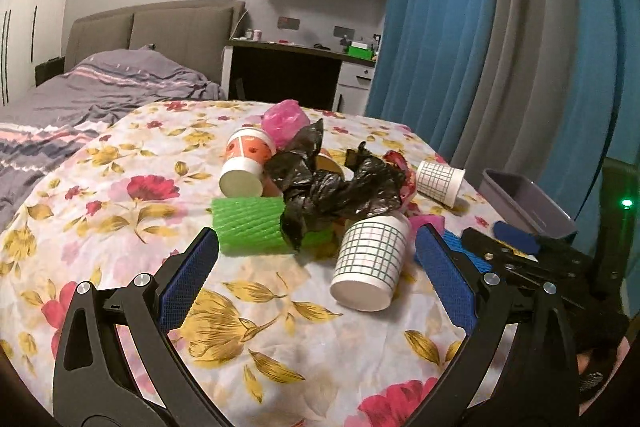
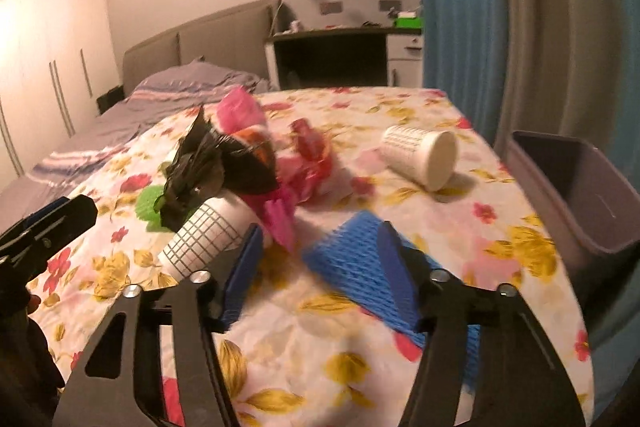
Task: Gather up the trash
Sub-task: 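Move both open tools back from the bin to the trash pile, then grasp the pink plastic bag with the right gripper while the left grasps a black bag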
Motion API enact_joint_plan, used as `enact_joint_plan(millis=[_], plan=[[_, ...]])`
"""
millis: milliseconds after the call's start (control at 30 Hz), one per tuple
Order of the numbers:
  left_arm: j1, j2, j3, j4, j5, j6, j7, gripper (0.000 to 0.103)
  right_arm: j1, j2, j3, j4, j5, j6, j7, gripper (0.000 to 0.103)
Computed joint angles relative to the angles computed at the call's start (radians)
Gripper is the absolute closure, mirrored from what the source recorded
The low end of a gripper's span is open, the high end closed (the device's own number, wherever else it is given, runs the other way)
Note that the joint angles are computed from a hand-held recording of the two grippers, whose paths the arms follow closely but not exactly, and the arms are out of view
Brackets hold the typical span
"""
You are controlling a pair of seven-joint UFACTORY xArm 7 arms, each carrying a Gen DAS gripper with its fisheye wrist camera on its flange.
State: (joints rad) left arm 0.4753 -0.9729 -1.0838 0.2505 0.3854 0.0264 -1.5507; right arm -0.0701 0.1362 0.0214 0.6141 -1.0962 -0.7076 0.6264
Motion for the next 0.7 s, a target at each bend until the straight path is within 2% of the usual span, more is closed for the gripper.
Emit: enact_joint_plan(millis=[100, 300, 333, 433, 700], plan=[[0.009, 0.006, 0.001, -0.007, 0.001, -0.015, 0.001, 0.006, 0.007, 0.041, 0.019, 0.07, -0.081, 0.039, 0.09, 0.064], [0.025, 0.011, 0.002, -0.018, -0.01, -0.045, 0.006, 0.006, 0.02, 0.102, 0.028, 0.178, -0.248, 0.057, 0.24, 0.084], [0.029, 0.012, 0.001, -0.02, -0.012, -0.052, 0.009, 0.006, 0.028, 0.103, 0.025, 0.179, -0.245, 0.061, 0.232, 0.092], [0.036, 0.019, -0.003, -0.019, -0.02, -0.06, 0.018, 0.006, 0.039, 0.095, 0.017, 0.161, -0.207, 0.057, 0.174, 0.101], [0.047, 0.027, -0.014, -0.02, -0.039, -0.08, 0.036, 0.006, 0.022, 0.025, 0.006, 0.059, 0.011, -0.009, -0.038, 0.101]])
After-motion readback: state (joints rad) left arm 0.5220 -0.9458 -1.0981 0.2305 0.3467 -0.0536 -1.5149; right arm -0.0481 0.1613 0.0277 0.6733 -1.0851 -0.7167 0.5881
